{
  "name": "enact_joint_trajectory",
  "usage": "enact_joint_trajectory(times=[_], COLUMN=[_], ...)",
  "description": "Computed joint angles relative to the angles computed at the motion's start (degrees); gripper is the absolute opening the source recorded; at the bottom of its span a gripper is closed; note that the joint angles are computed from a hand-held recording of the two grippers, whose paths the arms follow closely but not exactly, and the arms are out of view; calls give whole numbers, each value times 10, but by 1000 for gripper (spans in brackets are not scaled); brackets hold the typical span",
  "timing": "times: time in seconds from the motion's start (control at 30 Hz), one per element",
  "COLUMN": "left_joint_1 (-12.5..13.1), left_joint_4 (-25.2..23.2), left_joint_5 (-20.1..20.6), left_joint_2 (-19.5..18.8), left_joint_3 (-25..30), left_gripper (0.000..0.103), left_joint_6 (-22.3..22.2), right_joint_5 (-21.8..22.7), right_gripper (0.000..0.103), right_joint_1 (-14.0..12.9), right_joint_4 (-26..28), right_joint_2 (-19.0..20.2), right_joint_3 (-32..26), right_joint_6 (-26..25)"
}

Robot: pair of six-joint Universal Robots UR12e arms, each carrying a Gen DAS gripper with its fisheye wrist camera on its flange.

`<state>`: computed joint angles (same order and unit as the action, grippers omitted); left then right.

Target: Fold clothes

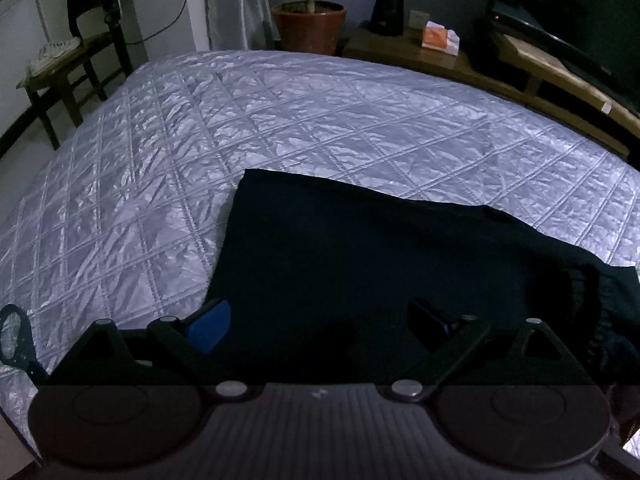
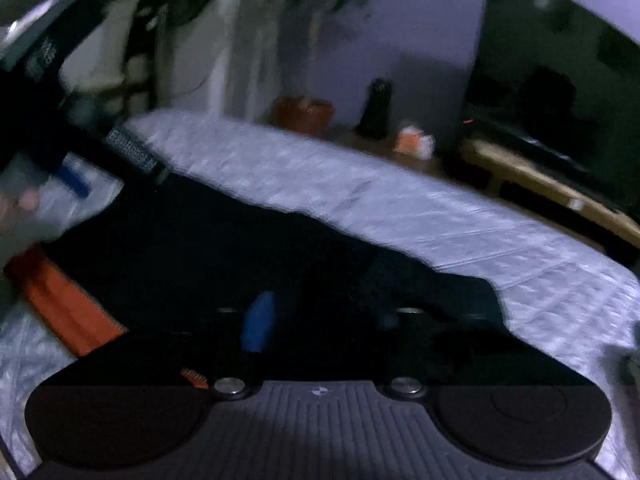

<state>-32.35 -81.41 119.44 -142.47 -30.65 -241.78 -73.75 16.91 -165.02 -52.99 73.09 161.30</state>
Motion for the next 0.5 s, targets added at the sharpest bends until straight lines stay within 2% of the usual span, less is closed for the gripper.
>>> enact_joint_trajectory(times=[0.03,0.13,0.17,0.23,0.27,0.37,0.4,0.43,0.47,0.5], left_joint_1=[0,1,1,2,2,2,2,2,3,3], left_joint_4=[3,10,12,13,14,15,15,16,17,18], left_joint_5=[1,-1,-3,-5,-7,-11,-13,-14,-16,-18], left_joint_2=[2,11,13,15,15,17,17,17,17,18], left_joint_3=[-4,-19,-23,-27,-28,-31,-32,-32,-33,-34], left_gripper=[95,95,95,95,95,95,95,95,95,95], left_joint_6=[-1,-6,-7,-6,-5,-3,-3,-3,-4,-4], right_joint_5=[-8,-51,-48,-50,-55,-64,-66,-67,-66,-52], right_gripper=[76,70,67,69,74,75,70,51,41,38], right_joint_1=[-1,4,6,12,15,21,19,18,15,10], right_joint_4=[1,27,36,39,42,102,93,83,76,74], right_joint_2=[-3,-8,-5,0,4,15,14,14,13,12], right_joint_3=[3,9,5,-3,-7,-29,-26,-23,-21,-18], right_joint_6=[11,-3,-8,-36,-49,-43,-20,3,26,50])
